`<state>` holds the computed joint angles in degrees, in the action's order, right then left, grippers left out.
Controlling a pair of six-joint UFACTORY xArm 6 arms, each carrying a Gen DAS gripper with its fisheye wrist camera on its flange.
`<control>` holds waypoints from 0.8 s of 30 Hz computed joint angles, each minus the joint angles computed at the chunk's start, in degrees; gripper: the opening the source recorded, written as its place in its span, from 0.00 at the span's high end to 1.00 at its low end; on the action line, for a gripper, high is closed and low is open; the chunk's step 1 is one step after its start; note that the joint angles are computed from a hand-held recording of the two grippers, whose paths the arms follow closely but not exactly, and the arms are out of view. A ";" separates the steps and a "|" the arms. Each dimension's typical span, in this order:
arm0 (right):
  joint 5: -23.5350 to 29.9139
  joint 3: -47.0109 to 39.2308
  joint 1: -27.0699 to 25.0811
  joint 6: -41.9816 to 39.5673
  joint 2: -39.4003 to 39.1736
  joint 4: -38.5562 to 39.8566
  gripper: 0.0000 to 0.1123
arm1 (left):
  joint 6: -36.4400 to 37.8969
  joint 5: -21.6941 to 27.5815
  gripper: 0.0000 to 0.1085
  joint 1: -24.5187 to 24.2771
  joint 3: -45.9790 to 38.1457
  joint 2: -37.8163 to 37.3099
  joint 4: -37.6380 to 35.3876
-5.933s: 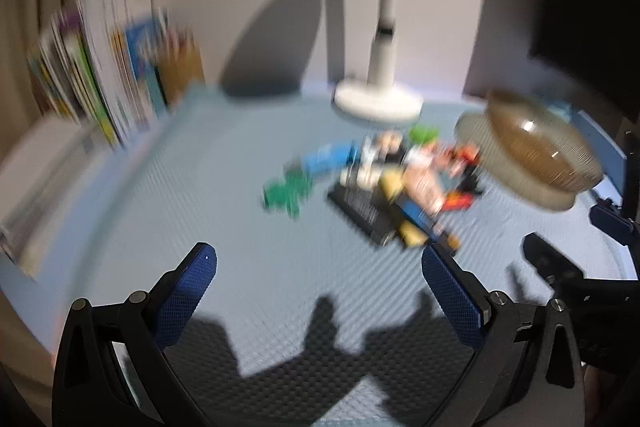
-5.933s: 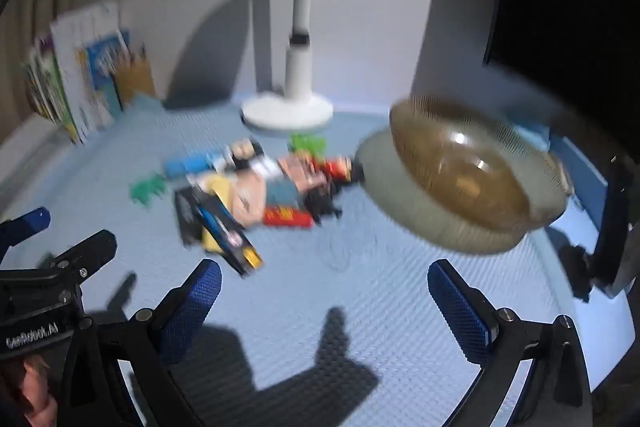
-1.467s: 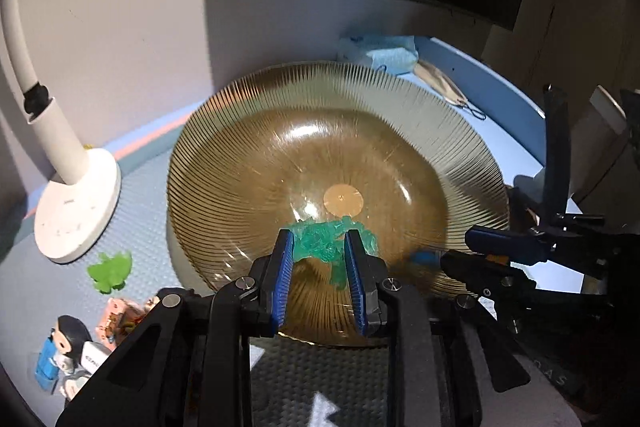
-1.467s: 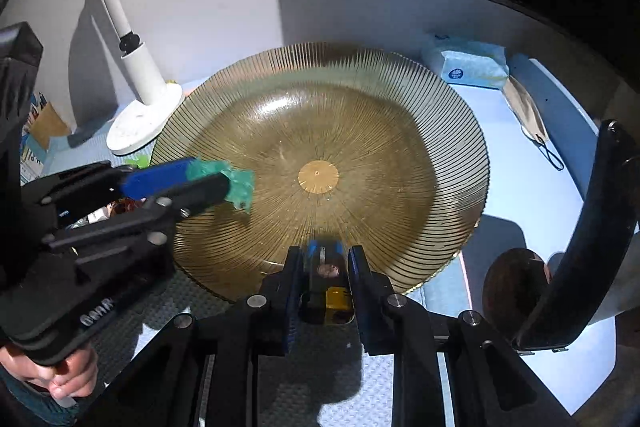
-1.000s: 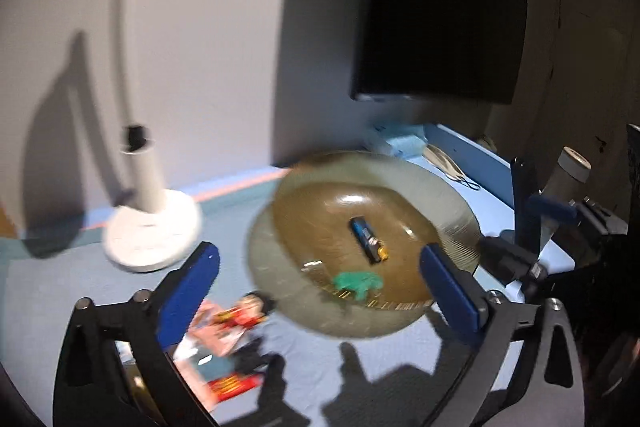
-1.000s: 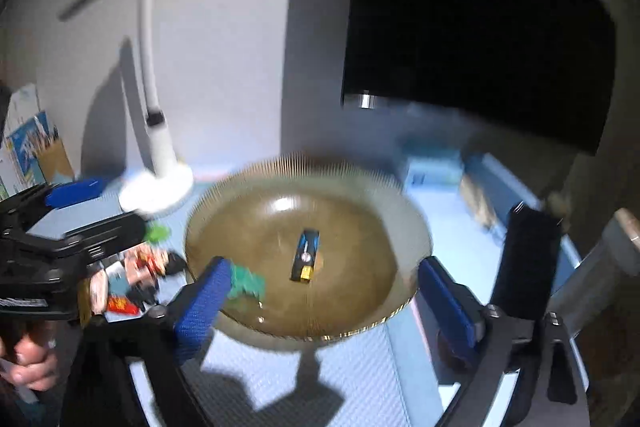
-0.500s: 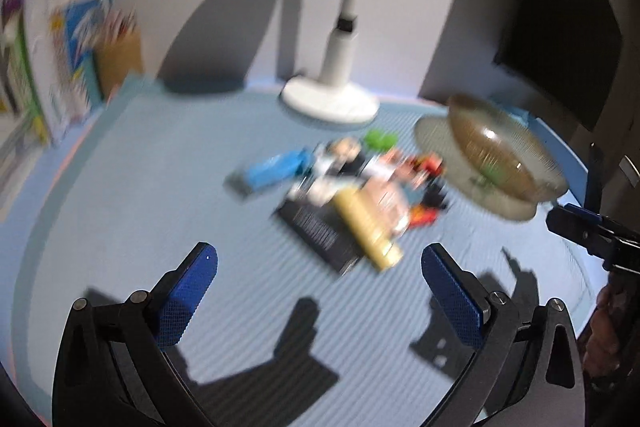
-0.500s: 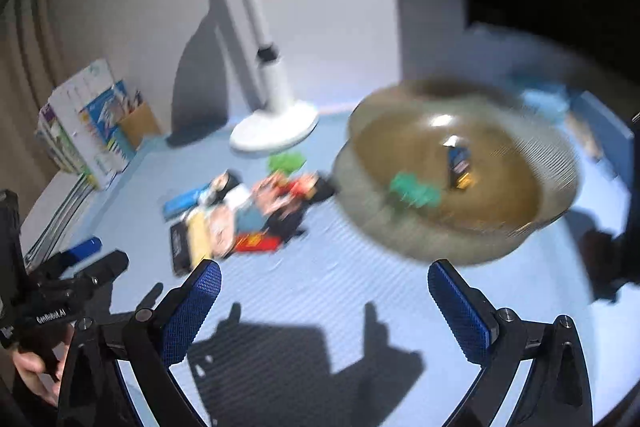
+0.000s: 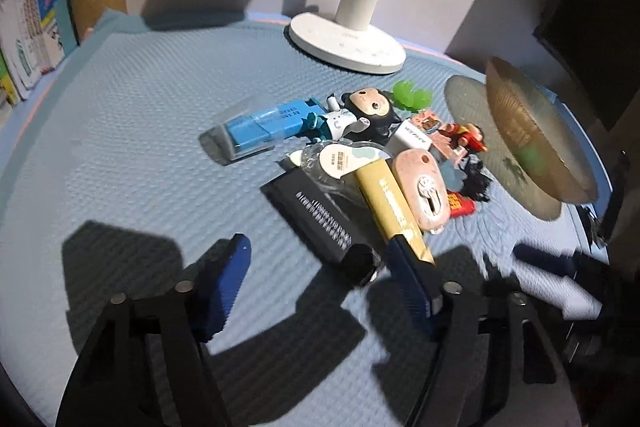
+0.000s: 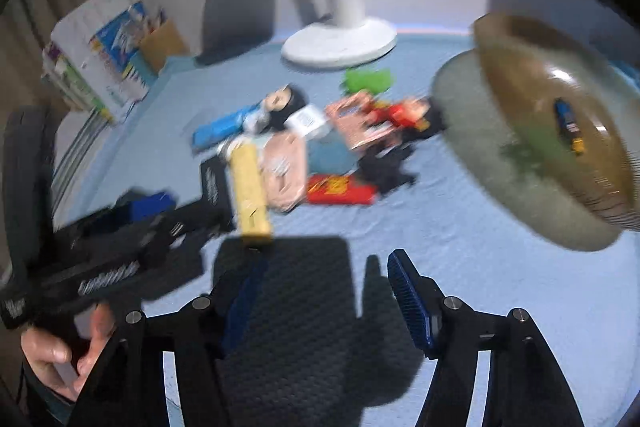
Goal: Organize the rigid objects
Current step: 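Grasp the black lighter with the left tool while the right tool grasps the yellow glue stick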
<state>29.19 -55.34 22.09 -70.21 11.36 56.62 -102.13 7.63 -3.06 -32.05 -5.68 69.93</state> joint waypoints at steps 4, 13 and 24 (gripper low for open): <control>-2.14 0.26 0.93 -0.65 1.35 -0.07 0.43 | 2.95 4.38 0.42 -1.66 -2.80 2.78 -1.95; -5.28 -1.05 4.73 -2.12 2.65 -0.10 0.43 | 7.94 6.25 0.76 -1.66 0.80 -0.76 -2.93; -12.16 -3.68 10.48 0.51 6.49 -0.08 0.65 | 7.26 0.70 0.75 2.93 3.52 -2.61 1.82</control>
<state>17.03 -59.01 32.58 -69.69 17.84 56.54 -94.87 8.33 -0.13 -28.53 -8.29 71.75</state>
